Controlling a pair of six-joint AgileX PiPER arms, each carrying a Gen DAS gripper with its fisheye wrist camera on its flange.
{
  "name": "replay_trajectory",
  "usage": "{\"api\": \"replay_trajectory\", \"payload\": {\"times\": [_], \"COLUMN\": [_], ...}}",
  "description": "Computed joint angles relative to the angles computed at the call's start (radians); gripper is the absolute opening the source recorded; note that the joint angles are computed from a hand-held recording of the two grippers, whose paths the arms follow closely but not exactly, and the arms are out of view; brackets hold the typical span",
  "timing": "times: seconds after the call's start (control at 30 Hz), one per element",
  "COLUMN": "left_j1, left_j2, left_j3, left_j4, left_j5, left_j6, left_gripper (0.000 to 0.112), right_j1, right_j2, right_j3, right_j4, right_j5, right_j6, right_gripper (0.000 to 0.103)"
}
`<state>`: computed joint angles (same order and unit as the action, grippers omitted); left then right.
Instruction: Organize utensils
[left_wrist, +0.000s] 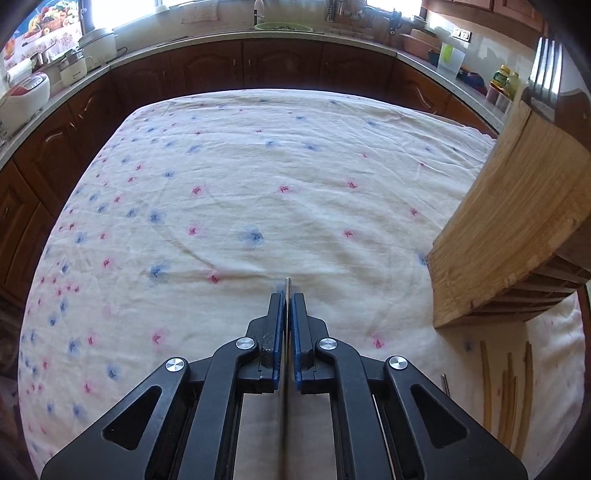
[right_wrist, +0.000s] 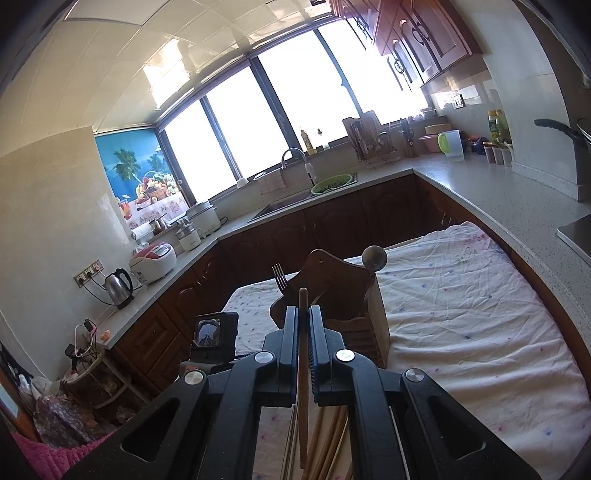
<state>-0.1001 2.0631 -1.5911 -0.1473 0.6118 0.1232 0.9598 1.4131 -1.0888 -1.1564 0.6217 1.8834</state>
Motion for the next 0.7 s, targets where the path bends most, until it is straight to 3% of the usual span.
{"api": "replay_trajectory", "payload": {"times": [0.17,0.37,0.7], "left_j1": [0.04,0.104,0.21], "left_j2": [-0.147,-0.375,-0.623], "left_j3": [0.178,0.358,0.41], "left_j4": [-0.246,-0.538,-0.734], "left_j5": [-0.028,0.02,0.172], "left_j6": [0.226,0.496,0.661], "left_gripper": [0.003,0.003,0.003], "right_j1": [0.012,0.047,0.086], "right_j2": [0.003,0.006,-0.005], "right_j3": [-0.005,-0.026,-0.037], "right_j4": [-0.006,-0.016,-0.047], "right_j5": [0.006,0.043,0.092], "right_j6": [0.008,0.01,0.021], "right_gripper": [0.005,0.005,0.005]}}
